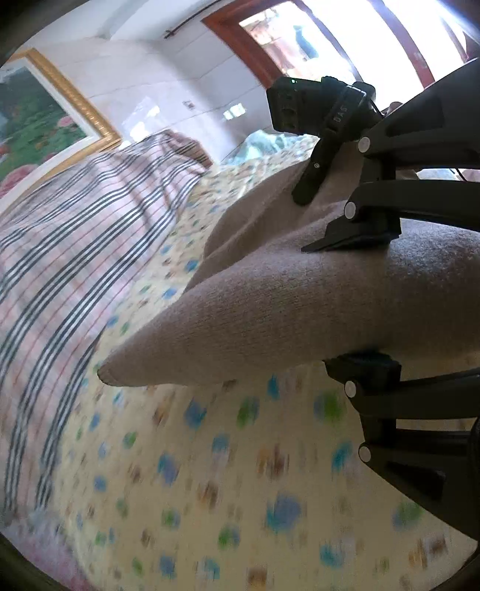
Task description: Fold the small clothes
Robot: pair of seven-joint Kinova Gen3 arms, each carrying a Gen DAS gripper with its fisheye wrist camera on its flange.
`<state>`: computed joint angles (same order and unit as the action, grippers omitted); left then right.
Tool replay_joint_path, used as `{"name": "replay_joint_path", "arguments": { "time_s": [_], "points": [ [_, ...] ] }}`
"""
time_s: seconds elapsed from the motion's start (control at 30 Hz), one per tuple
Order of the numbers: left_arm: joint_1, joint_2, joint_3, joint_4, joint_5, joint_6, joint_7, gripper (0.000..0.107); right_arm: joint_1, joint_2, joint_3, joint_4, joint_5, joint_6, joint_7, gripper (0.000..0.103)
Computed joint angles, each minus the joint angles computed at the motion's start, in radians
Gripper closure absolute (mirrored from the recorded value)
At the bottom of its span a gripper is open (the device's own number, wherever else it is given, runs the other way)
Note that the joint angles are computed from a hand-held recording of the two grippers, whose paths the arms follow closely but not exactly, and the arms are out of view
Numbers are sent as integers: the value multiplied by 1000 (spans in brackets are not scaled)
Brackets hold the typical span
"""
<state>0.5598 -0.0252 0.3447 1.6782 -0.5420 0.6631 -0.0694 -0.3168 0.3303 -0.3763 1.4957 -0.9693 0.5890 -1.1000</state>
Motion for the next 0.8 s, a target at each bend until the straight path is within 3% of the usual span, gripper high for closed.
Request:
{"name": "replay_joint_path", "arguments": {
  "time_s": [0.1,0.27,0.43,0.5,0.63,0.8],
  "points": [
    [-17,-83,20,63,-26,51,53,64,-55,57,-29,-60,6,-17,1,74],
    [-90,-200,57,188,2,47,94,64,-136,148,-50,-167,76,-13,-52,74],
    [-170,-250,93,311,46,-21,139,62,-190,208,-52,-216,159,-9,-137,74],
    [-195,-272,96,357,69,-70,139,54,-184,218,-66,-210,167,-20,-158,73],
    [-241,-275,124,376,98,-96,148,46,-196,219,-51,-210,224,-4,-217,67],
    [-326,-296,206,318,168,13,107,41,-246,187,6,-217,333,1,-341,59]
  ]
}}
